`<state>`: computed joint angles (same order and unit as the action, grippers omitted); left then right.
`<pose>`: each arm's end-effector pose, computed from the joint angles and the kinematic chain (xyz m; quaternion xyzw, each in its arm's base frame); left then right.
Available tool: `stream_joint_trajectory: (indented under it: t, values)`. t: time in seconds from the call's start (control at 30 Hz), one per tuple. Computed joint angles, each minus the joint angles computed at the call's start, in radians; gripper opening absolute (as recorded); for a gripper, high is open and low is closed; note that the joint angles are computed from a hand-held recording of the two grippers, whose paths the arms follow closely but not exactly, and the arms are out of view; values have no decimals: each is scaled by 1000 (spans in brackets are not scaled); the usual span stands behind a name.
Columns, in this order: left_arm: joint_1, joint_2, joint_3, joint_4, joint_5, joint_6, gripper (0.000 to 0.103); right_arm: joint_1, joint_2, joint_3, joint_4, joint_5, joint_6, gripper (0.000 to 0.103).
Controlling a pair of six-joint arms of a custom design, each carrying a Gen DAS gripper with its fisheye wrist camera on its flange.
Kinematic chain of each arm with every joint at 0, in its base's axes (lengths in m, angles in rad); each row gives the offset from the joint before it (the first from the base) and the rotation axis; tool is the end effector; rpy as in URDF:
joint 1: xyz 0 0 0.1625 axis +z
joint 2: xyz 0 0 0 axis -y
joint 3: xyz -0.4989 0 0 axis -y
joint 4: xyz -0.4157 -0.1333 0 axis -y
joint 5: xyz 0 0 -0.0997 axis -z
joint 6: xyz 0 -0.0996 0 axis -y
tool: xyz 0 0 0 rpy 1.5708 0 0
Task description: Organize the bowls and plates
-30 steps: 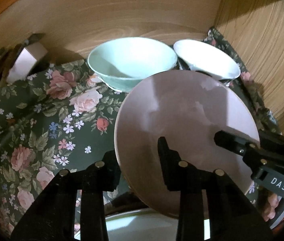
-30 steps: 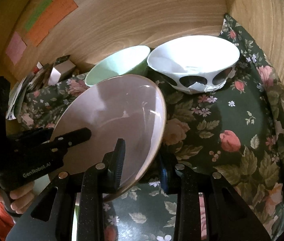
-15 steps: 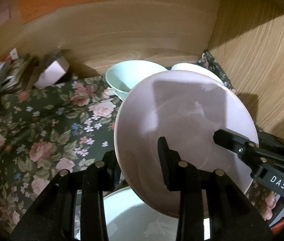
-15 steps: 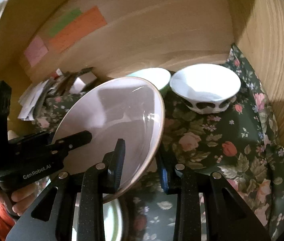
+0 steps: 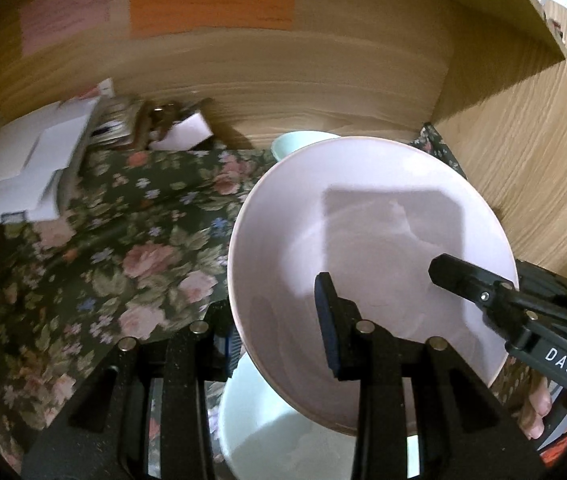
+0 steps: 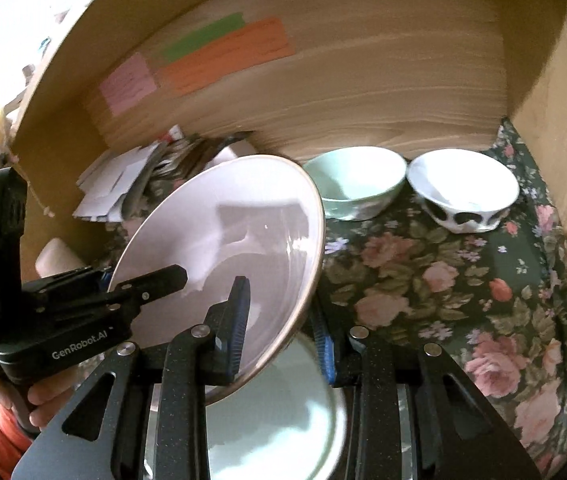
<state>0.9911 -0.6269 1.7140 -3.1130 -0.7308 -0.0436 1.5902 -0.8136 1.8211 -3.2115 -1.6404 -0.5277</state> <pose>-0.2187 -0.7128 0.0713 0.1469 0.8821 -0.3179 0.3150 0.1400 -0.7012 0.1525 0.2461 -0.9173 0.2928 0.1102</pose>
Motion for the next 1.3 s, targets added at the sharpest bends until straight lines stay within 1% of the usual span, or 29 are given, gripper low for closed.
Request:
stream_joint_trajectory:
  t: [0.57, 0.97, 1.13, 1.3]
  values:
    - [-12, -129, 217, -110, 83, -97, 33, 62, 41, 30, 9, 21, -34, 28]
    - [10, -208, 340, -135, 130, -201, 33, 100, 98, 7, 81, 23, -54, 28]
    - [29, -238, 379, -126, 135, -244, 33, 112, 125, -12, 120, 17, -57, 28]
    - [47, -251, 405, -149, 135, -265, 33, 122, 154, -39, 166, 5, -51, 28]
